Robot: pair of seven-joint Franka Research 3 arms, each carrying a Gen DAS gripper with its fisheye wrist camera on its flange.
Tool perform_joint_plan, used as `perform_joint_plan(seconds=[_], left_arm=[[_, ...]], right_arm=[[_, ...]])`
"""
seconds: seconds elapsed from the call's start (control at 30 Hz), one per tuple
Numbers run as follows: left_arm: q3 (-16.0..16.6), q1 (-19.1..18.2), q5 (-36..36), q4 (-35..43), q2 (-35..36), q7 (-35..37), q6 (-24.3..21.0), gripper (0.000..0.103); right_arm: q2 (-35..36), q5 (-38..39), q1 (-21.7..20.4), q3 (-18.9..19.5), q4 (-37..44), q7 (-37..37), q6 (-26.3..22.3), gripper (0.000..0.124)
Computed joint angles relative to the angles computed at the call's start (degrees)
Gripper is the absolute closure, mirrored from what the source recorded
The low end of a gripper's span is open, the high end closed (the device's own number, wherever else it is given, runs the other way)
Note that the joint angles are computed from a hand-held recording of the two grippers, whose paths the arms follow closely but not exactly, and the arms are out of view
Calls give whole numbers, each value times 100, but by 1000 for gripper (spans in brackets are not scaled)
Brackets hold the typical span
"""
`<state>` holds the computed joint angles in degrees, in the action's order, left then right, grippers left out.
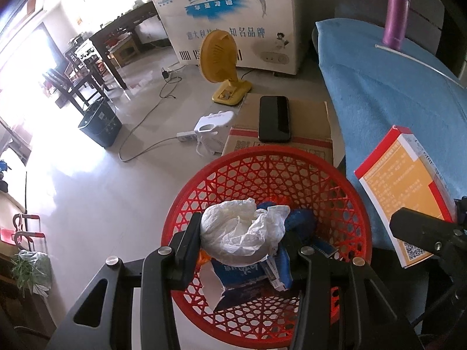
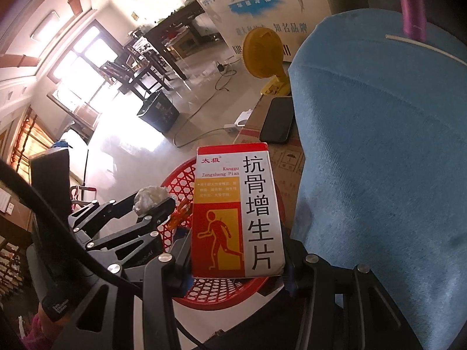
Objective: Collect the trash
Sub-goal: 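Lower both tools with tissue and medicine box down into the red basket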
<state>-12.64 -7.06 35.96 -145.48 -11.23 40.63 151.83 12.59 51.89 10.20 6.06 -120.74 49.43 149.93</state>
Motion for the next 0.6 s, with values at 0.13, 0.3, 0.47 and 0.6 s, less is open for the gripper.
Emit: perform_joint_plan(seconds=[0.13, 0.3, 0.47, 0.6], left_arm=[[31, 11, -49, -48, 57, 23, 60, 56], [68, 34, -107, -116, 91, 80, 121, 56], [114, 84, -164, -179, 115, 128, 198, 56], [145, 122, -225, -228, 145, 182, 274, 56]], right_arm=[[85, -214, 33, -16, 86, 151, -98, 74], [190, -326, 64, 27, 142, 199, -75, 75], [328, -481, 95, 55, 243, 318, -79, 74], [429, -619, 124, 77, 310, 463, -65, 75]])
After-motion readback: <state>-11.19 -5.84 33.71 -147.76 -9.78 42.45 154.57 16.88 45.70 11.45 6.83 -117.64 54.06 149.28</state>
